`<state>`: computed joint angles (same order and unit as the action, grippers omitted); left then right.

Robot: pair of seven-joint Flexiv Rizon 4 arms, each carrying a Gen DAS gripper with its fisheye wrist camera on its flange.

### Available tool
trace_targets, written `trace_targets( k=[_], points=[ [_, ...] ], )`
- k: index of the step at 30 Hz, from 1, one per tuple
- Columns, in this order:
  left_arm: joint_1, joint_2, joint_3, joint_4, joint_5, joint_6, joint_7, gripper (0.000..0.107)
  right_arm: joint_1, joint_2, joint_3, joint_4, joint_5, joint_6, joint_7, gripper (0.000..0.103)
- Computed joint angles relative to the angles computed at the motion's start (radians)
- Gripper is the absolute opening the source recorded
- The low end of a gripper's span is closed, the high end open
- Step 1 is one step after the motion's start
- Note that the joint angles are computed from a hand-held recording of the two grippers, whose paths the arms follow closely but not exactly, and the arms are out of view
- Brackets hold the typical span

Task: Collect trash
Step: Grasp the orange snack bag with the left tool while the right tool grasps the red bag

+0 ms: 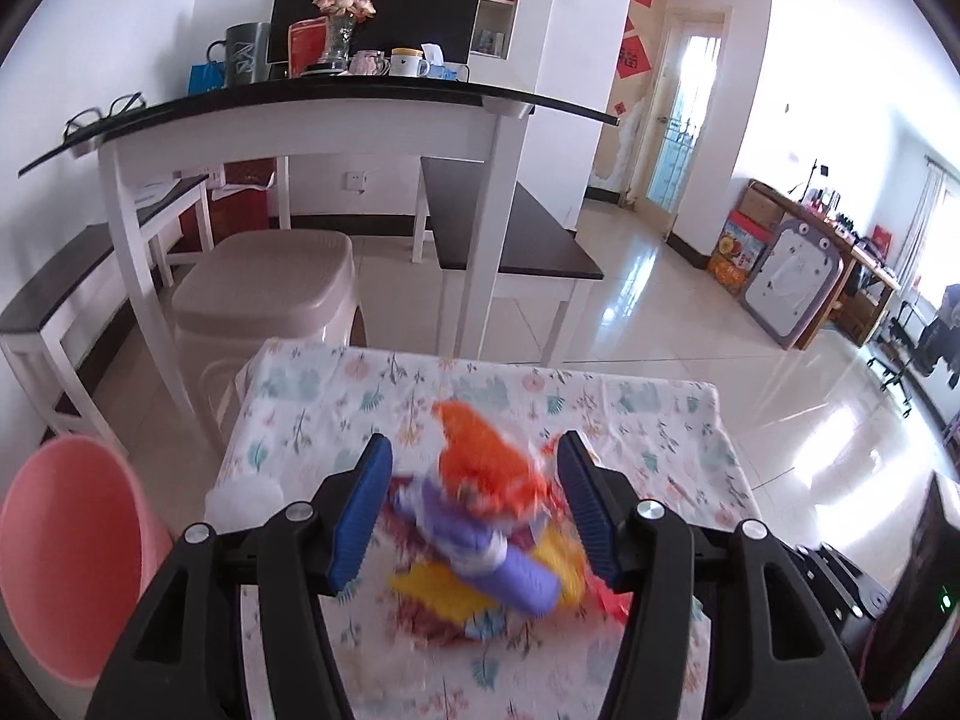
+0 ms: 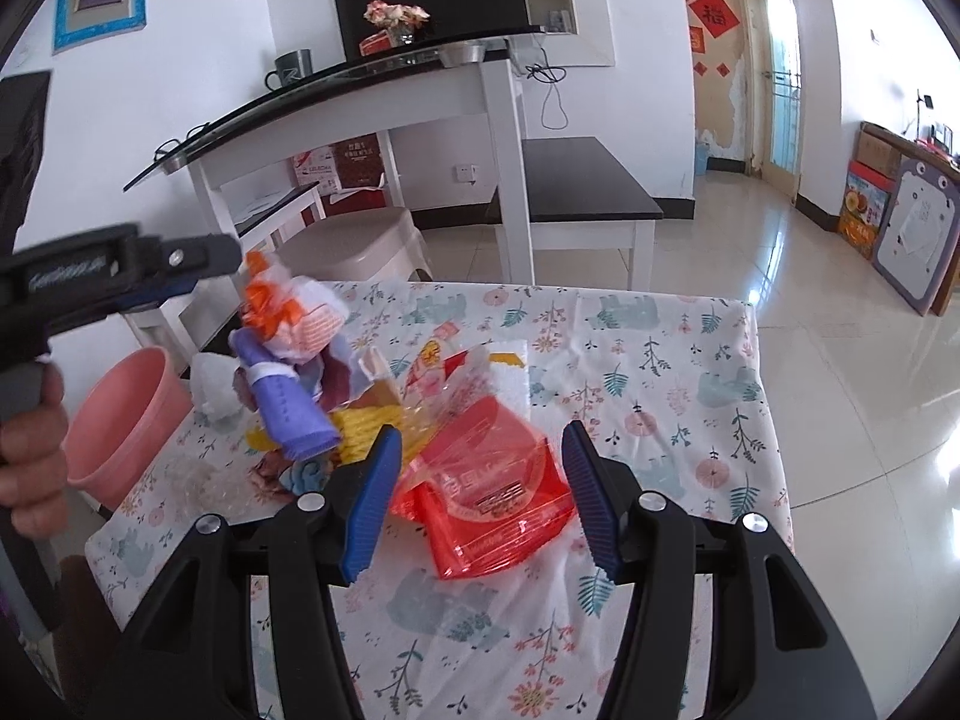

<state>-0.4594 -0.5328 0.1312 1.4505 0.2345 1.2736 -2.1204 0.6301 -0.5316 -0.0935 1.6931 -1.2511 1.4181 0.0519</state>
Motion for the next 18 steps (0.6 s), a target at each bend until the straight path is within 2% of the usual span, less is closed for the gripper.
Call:
trace_targets(
  k=[3,6,7,8,9,13,14,18],
  points=[
    [0.027,-0.041,-0.035,-0.059,-0.036,-0.054,0.053,0.058,-0.005,-0.004,-0.002,-0.003,0.007,0.002,0.002,0.056],
    [0.024,-0.075,-0.034,-0.103,-0.042,-0.095,0.076,0.057,-0.010,-0.010,-0.003,-0.003,0.021,0.010,-0.002,0.056],
    [0.019,-0.080,-0.028,-0.107,-0.033,-0.097,0.079,0.055,-0.012,-0.012,-0.004,-0.002,0.027,0.013,-0.004,0.056],
    [0.014,-0.084,-0.022,-0.110,-0.026,-0.098,0.078,0.045,-0.013,-0.014,-0.004,-0.002,0.033,0.018,-0.010,0.056],
    [0.017,-0.084,-0.026,-0.101,-0.026,-0.088,0.082,0.041,-0.012,-0.015,-0.007,-0.001,0.037,0.023,-0.014,0.056],
    [0.008,-0.069,-0.012,-0.053,-0.018,-0.016,0.059,0.037,-0.010,-0.030,-0.020,-0.005,0.064,0.061,-0.033,0.056],
    [0.001,-0.063,-0.003,-0.042,-0.011,-0.001,0.053,0.030,-0.010,-0.036,-0.019,-0.009,0.081,0.070,-0.045,0.056],
    [-0.011,-0.021,0.016,0.021,-0.002,0.054,0.034,0.029,-0.014,-0.068,0.009,-0.030,0.197,0.082,-0.142,0.056]
  ],
)
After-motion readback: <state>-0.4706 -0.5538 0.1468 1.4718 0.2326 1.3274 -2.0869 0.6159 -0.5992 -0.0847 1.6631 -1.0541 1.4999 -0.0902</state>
